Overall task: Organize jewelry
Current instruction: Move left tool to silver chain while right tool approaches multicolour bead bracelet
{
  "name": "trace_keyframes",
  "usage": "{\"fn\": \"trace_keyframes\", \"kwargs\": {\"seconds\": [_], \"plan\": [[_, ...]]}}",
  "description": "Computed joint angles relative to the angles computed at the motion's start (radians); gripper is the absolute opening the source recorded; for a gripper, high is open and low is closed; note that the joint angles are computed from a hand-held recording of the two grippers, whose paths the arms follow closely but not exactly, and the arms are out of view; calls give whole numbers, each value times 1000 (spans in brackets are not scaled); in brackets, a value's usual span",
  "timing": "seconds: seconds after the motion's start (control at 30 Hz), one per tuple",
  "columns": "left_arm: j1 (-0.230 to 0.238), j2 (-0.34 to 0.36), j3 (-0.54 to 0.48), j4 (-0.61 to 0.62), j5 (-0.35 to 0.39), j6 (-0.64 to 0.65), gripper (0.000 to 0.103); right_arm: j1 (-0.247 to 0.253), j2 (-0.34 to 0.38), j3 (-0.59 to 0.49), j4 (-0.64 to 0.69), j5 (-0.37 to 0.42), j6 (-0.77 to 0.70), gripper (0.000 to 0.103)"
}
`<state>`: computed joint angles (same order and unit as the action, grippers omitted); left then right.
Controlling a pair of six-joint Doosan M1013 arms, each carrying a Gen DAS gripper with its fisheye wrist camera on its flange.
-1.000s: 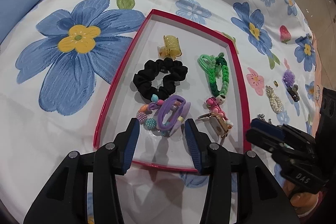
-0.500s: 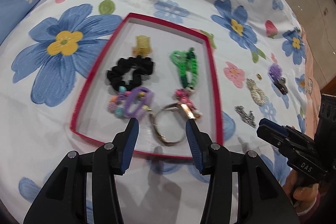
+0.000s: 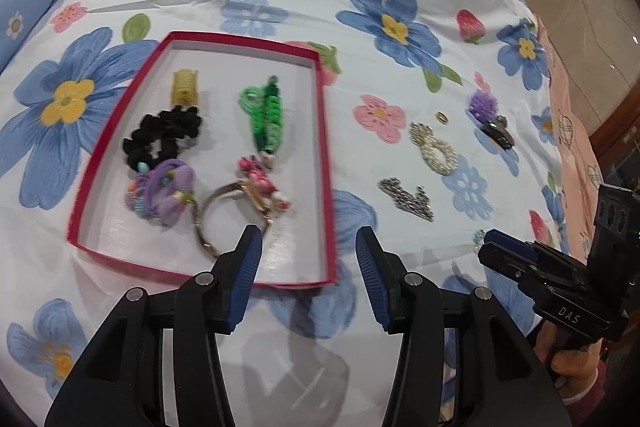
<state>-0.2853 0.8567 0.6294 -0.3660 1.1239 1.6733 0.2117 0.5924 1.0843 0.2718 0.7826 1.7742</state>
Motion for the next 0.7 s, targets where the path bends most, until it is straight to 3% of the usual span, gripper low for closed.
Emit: {"fn": "trace_keyframes", "kwargs": {"seconds": [0.37,0.47,0.7], "plan": [[-45,9,-18,-4,40,59,54,-17,-82,133,-153,-51,150,56],[-57,29,-51,2,67,64,57,-21,-90,152,-197,-52,190,66],[-88,91,-160,38,134,79,69,-30,-84,168,-229,-32,204,69]]}}
